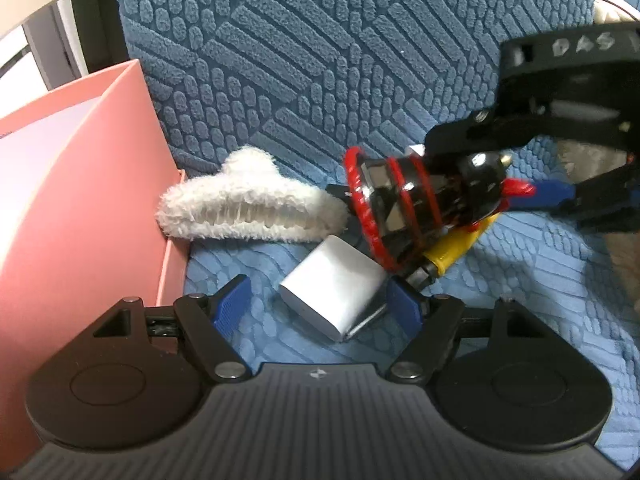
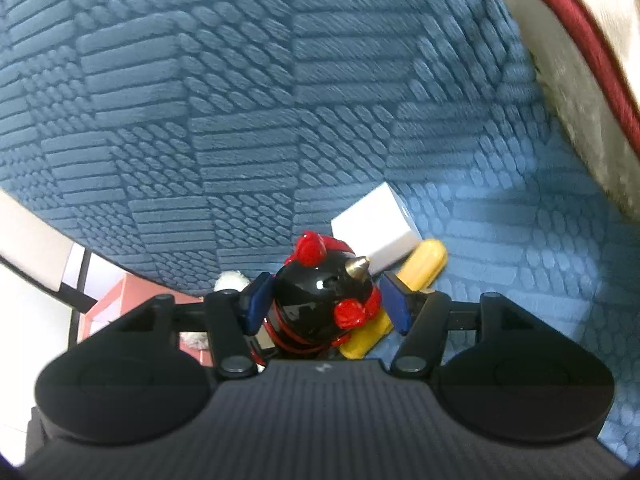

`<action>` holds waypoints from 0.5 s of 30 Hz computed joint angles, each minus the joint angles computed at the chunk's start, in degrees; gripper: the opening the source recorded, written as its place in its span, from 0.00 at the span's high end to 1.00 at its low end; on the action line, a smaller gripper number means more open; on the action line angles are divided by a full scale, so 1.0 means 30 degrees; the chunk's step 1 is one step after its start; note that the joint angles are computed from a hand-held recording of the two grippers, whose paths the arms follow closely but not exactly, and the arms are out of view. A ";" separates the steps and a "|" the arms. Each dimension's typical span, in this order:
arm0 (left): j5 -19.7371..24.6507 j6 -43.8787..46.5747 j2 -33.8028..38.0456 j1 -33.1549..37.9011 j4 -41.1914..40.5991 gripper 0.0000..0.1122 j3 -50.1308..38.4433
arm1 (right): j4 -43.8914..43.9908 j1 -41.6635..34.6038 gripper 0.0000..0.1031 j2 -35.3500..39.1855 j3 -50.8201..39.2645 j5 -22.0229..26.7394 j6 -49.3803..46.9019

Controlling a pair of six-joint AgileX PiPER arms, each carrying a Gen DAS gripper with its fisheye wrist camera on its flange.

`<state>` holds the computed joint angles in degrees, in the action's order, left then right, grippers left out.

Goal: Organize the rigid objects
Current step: 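Grasp the white charger with the left tool while the right tool grasps the red-black toy, then lift the white charger with the left tool while the right tool lifts the toy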

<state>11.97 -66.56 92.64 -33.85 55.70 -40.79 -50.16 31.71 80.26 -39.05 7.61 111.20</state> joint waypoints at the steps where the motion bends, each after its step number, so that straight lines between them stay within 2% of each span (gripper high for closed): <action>1: 0.0021 -0.0226 0.0070 -0.0045 0.0228 0.30 -0.0058 | -0.0259 0.0221 0.40 -0.0246 -0.0099 0.0446 -0.0052; 6: 0.0747 -0.4579 0.0421 -0.0904 0.4767 0.30 0.0004 | 0.0021 0.1269 0.40 -0.1042 -0.0903 0.3142 -0.2168; 9: 0.1348 -0.4398 0.1031 -0.1419 0.5017 0.30 -0.0321 | 0.1658 0.1215 0.40 -0.1247 -0.1094 0.4076 -0.4366; 10: 0.1213 -0.5227 0.1061 -0.1414 0.5794 0.30 -0.0239 | 0.2305 0.1102 0.40 -0.1543 -0.0972 0.4320 -0.5051; 14: 0.0614 -0.6467 0.1195 -0.1108 0.7122 0.44 -0.0241 | 0.3592 0.0693 0.40 -0.2070 -0.0653 0.4930 -0.6670; 15: 0.0610 -0.7201 0.1262 -0.1197 0.7839 0.44 -0.0193 | 0.3354 0.0810 0.40 -0.2045 -0.0712 0.5209 -0.6596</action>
<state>13.79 -88.16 96.42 -37.44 79.22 -41.37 -40.10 34.14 74.12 -41.19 23.24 91.41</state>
